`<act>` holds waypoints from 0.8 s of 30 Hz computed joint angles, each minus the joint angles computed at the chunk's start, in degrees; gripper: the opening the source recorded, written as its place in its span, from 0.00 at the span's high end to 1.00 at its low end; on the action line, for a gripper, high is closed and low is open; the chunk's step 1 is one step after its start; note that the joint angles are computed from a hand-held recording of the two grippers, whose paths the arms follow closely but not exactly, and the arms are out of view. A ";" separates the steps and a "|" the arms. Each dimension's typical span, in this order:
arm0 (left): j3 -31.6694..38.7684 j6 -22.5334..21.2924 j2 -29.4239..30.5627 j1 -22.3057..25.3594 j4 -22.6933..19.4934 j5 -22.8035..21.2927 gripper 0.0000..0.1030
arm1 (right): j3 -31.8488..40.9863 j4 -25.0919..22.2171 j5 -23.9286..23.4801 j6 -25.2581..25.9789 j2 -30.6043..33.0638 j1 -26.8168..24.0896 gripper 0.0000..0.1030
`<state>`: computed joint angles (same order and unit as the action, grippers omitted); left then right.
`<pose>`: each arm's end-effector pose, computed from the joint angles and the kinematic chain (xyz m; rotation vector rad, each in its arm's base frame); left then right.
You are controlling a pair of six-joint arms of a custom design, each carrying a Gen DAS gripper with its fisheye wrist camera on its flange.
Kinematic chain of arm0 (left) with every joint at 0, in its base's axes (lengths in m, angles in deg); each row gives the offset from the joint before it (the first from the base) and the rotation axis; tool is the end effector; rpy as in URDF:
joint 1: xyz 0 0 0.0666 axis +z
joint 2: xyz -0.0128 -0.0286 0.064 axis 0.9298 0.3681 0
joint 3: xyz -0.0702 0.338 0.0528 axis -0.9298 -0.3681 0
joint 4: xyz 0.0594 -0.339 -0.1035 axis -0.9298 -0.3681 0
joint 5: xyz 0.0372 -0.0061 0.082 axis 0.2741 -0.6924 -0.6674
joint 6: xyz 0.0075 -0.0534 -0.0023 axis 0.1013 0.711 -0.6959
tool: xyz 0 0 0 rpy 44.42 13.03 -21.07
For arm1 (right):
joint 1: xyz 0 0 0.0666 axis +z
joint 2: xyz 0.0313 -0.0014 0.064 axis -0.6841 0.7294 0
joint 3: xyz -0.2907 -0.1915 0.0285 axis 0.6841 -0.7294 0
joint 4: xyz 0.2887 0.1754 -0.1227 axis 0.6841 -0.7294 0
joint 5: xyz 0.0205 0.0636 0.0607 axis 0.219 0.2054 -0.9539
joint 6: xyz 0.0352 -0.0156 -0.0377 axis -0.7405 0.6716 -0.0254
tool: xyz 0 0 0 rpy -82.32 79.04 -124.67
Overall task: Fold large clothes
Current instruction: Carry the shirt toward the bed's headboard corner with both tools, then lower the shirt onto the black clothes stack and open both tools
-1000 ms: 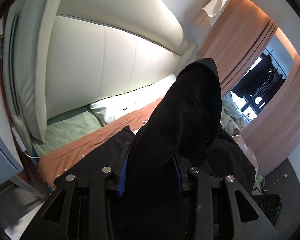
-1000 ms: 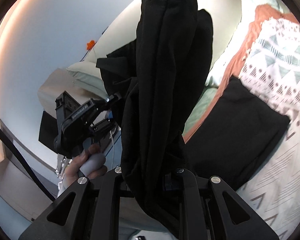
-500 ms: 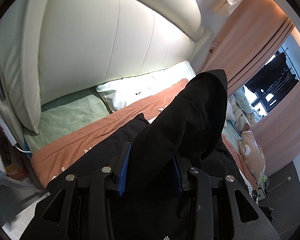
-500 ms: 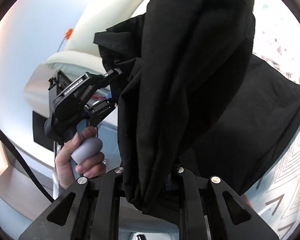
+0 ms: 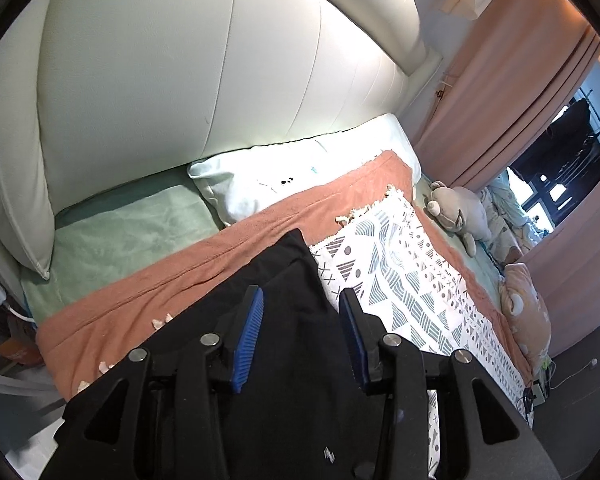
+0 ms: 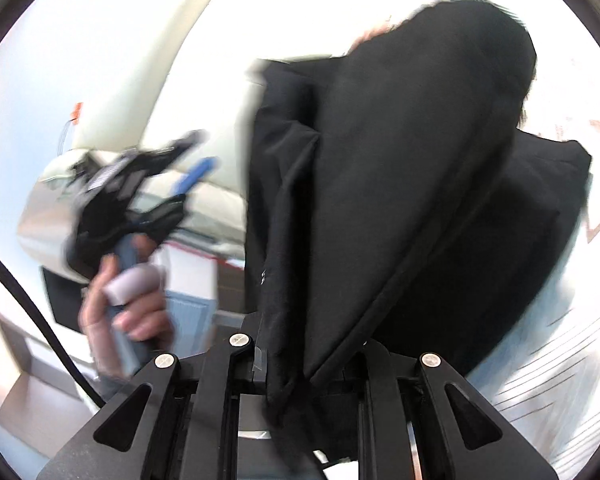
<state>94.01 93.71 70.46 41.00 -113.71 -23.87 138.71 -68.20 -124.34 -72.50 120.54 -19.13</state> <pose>0.3464 -0.1780 0.4350 -0.3630 2.3441 -0.5624 0.5926 0.2884 0.3433 -0.0386 2.3405 1.3833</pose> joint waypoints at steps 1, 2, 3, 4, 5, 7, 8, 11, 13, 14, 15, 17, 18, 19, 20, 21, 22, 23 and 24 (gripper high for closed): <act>-1.01 0.12 -0.95 0.03 0.18 0.34 0.61 | -0.91 -0.29 1.15 0.12 -0.05 0.25 0.87; -2.57 0.51 -2.47 -0.32 0.58 0.16 0.59 | -0.67 0.92 0.92 -0.90 1.19 -0.22 0.87; -4.01 0.90 -3.95 -0.80 0.76 -0.64 0.55 | -3.31 2.38 0.16 -2.04 -0.10 0.15 0.88; -6.09 1.33 -5.79 -1.49 1.15 -1.91 0.42 | -5.08 3.99 -0.97 -2.73 -0.93 -0.27 0.88; -8.05 2.01 -7.59 -2.40 1.54 -3.31 0.26 | -7.18 5.06 -1.71 -2.15 -1.85 -1.03 0.88; -12.12 3.64 -11.47 -4.48 2.47 -6.13 0.22 | -8.89 4.74 -2.32 0.17 -3.09 -2.07 0.88; -13.78 4.53 -13.00 -5.49 2.40 -7.03 0.22 | -8.16 4.07 -2.06 0.85 -2.89 -1.82 0.88; -18.52 8.07 -17.17 -8.43 1.46 -10.60 0.22 | -5.21 1.53 -1.39 3.16 -1.51 -1.57 0.88; -21.24 10.46 -19.59 -10.45 0.74 -13.59 0.22 | -6.38 1.40 -1.21 3.85 -2.23 -1.66 0.88; -22.41 11.33 -20.61 -11.38 0.48 -14.62 0.22 | -5.82 0.90 -1.07 4.00 -1.86 -1.64 0.88; -23.75 12.28 -21.71 -12.41 0.26 -15.59 0.22 | -4.80 0.30 -0.62 3.99 -1.17 -1.34 0.88; -25.22 14.24 -22.71 -14.20 -0.92 -17.36 0.22 | -5.96 -0.07 -0.57 4.63 -1.75 -2.06 0.88; -26.08 15.47 -23.11 -14.97 -1.35 -17.88 0.22 | -8.40 0.28 -1.20 4.97 -3.20 -2.92 0.88; -27.03 16.91 -23.46 -15.76 -1.77 -18.33 0.22 | -8.61 0.37 -1.25 4.57 -3.22 -2.97 0.88; -27.90 18.23 -23.70 -16.64 -1.98 -18.80 0.22 | -9.41 0.83 -1.39 4.18 -3.39 -3.10 0.88; -28.66 19.45 -23.79 -17.45 -2.23 -19.29 0.22 | -11.84 1.99 -1.69 4.31 -4.33 -3.51 0.88; -29.23 20.72 -23.67 -18.39 -2.61 -20.05 0.22 | -12.64 2.27 -1.77 4.20 -4.62 -3.61 0.87; -29.50 21.76 -23.39 -19.35 -3.02 -20.83 0.22 | -14.00 2.90 -1.94 3.81 -5.02 -3.77 0.86; -29.57 22.60 -23.09 -20.30 -3.51 -21.61 0.22 | -14.35 3.01 -2.15 3.47 -4.87 -3.87 0.84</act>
<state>64.44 116.31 47.36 20.70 -117.22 -45.47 124.36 -65.19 -126.49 -69.03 115.67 -23.00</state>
